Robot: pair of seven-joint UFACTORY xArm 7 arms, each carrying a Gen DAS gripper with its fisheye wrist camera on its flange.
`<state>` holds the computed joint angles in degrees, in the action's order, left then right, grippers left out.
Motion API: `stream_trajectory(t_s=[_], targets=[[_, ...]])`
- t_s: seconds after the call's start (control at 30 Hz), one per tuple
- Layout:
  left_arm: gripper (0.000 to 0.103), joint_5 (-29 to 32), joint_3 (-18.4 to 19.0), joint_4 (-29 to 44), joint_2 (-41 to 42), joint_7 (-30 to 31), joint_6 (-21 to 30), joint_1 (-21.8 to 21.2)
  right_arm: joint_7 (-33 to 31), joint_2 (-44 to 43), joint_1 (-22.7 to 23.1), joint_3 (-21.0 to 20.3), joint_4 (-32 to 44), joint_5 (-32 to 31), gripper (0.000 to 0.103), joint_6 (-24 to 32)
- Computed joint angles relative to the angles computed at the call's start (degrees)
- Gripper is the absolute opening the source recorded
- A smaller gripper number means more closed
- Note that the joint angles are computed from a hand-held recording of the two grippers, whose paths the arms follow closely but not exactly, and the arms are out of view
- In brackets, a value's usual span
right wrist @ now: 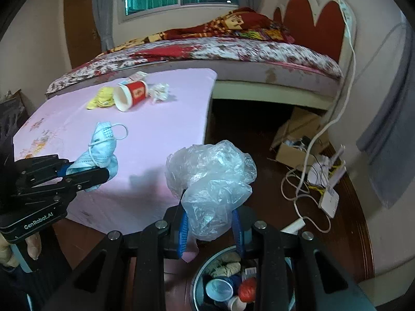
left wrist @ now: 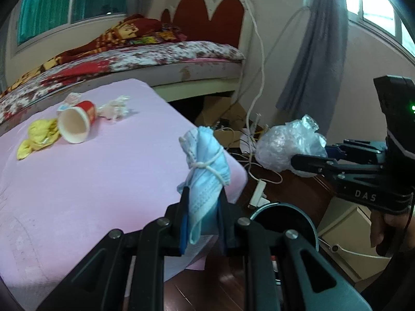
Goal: Collect trash
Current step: 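Carry the plastic bag and mask with both tools over the black bin, then open both tools to drop the plastic bag and mask into the bin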
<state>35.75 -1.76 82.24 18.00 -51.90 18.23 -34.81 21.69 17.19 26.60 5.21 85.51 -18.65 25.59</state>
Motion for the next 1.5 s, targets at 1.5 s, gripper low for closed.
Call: stream_trajectory(t_s=[1.5], targets=[[0.021, -32.2, -8.3, 35.5, 31.5, 39.3, 20.1, -6.5, -9.7, -9.7, -12.6, 1.3, -30.1, 12.9, 0.031, -1.7]])
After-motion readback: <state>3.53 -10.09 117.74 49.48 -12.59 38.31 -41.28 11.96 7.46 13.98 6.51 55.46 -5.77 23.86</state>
